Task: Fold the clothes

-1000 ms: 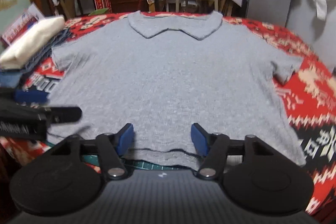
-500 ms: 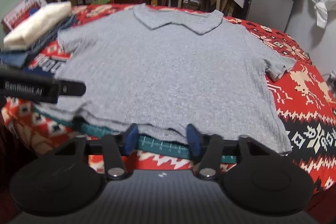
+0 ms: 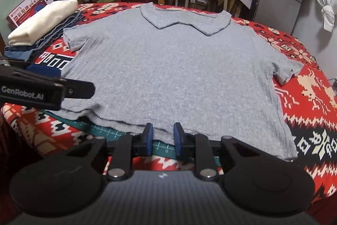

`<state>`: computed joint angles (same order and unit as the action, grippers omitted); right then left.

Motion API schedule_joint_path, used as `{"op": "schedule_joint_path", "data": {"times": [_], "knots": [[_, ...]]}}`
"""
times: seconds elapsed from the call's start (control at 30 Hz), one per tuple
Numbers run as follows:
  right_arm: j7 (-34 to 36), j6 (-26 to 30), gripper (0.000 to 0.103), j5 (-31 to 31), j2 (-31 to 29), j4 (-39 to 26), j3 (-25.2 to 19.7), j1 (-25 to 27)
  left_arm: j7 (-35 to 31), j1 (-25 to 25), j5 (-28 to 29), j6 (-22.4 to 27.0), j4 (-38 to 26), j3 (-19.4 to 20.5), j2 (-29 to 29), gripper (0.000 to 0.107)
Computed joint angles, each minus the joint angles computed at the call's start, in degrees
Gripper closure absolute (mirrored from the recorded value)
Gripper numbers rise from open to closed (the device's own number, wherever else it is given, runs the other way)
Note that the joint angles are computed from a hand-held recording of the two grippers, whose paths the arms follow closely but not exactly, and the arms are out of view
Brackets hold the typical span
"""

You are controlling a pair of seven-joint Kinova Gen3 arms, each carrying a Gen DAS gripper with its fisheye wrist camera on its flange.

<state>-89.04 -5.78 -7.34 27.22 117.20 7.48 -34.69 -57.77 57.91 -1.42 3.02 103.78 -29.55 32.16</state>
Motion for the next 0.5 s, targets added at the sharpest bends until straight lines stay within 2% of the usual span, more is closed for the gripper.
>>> {"op": "schedule_joint_path", "data": {"times": [0.13,0.2,0.3,0.43,0.5], "knots": [[-1.14,0.39,0.081,0.57,-1.26,0.27,-3.21,3.58,-1.06,1.11,-0.53,-0.86,0.27,-0.63,-0.20,0.026],[-0.84,-1.20,0.081,0.27,-1.68,1.01,-1.38,2.08,-2.14,-0.35,-0.27,-1.56,0.22,1.24,-0.40,0.027],[0.71,-2.29,0.081,-0.81,-0.92,0.64,1.07,0.25,-4.38,-3.27,0.11,-1.37,-0.94,4.97,0.05,0.036],[1.01,-1.54,0.079,-0.22,0.99,-0.81,-1.20,3.47,-3.80,-3.03,-0.46,5.19,-4.84,5.06,1.82,0.037],[1.46,-1.75,0.079,-0.16,0.90,-0.29,-0.72,3.03,-2.57,-3.03,-1.98,6.85,-5.28,5.29,2.10,0.037]]}}
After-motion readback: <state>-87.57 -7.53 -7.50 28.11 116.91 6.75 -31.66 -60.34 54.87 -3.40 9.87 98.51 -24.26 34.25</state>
